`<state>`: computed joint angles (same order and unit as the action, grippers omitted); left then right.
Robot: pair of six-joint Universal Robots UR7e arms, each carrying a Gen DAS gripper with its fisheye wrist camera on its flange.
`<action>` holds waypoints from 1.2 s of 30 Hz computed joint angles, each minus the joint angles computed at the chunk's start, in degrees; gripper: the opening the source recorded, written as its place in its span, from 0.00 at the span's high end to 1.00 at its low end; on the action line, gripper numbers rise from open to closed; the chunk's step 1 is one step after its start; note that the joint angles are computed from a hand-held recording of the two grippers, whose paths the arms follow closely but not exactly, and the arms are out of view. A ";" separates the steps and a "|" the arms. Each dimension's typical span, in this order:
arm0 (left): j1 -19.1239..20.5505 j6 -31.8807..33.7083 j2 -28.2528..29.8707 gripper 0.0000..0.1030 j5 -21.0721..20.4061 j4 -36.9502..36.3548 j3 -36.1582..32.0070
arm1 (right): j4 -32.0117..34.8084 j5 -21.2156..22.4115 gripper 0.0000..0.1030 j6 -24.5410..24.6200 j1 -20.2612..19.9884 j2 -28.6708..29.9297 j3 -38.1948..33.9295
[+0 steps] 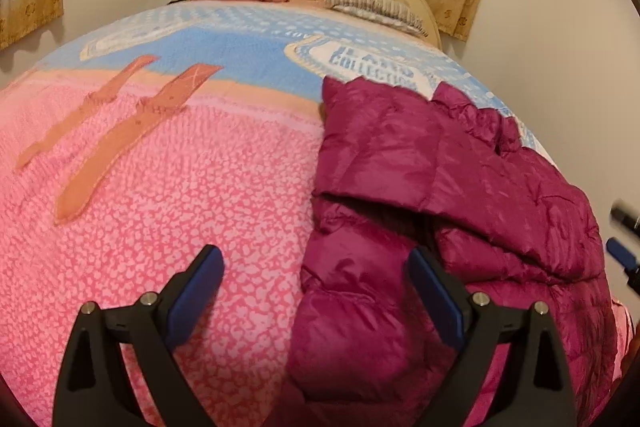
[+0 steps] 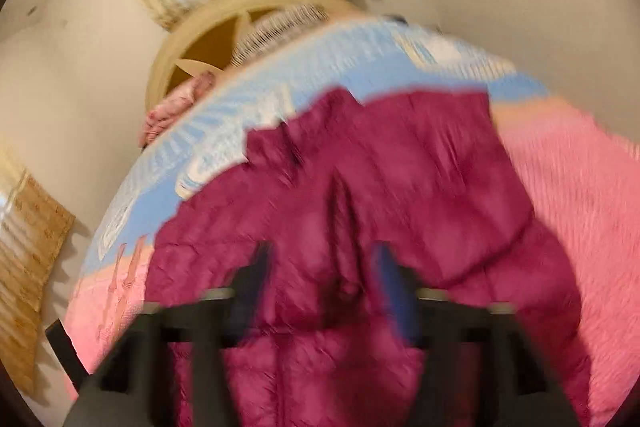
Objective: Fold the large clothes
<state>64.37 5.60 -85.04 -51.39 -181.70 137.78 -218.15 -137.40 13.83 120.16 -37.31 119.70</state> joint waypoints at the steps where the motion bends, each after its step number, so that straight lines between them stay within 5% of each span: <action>1: -0.67 0.46 -0.38 0.07 0.37 -0.21 0.29 | -0.60 -0.29 0.11 -2.54 0.35 0.66 -1.32; 5: -4.19 4.09 -0.05 0.07 2.94 -1.57 -0.56 | 8.53 -0.54 0.15 -4.69 -1.73 2.01 -5.61; 8: -5.00 5.32 0.96 0.07 2.75 -1.03 -2.97 | 16.77 4.07 0.68 -0.33 -5.67 1.37 -5.68; 11: -5.36 6.36 3.10 0.07 2.87 -1.98 -5.80 | 12.73 4.10 0.79 -1.48 -5.06 1.46 -4.17; 18: -4.49 4.66 10.26 0.07 5.38 -1.98 -9.76 | 11.83 0.12 0.79 -0.16 -3.59 0.89 -1.49; 23: -2.77 4.27 15.47 0.05 9.31 -2.30 -10.37 | 7.47 3.52 0.79 -0.77 -6.49 1.94 -0.26; 29: 0.27 -2.82 14.86 0.00 5.99 7.13 -13.15 | 4.23 1.28 0.79 -3.04 -6.14 4.54 -1.19; 36: -1.28 -2.09 16.01 0.00 9.48 5.46 -12.40 | 5.95 -1.94 0.72 -3.60 -4.60 5.12 -2.27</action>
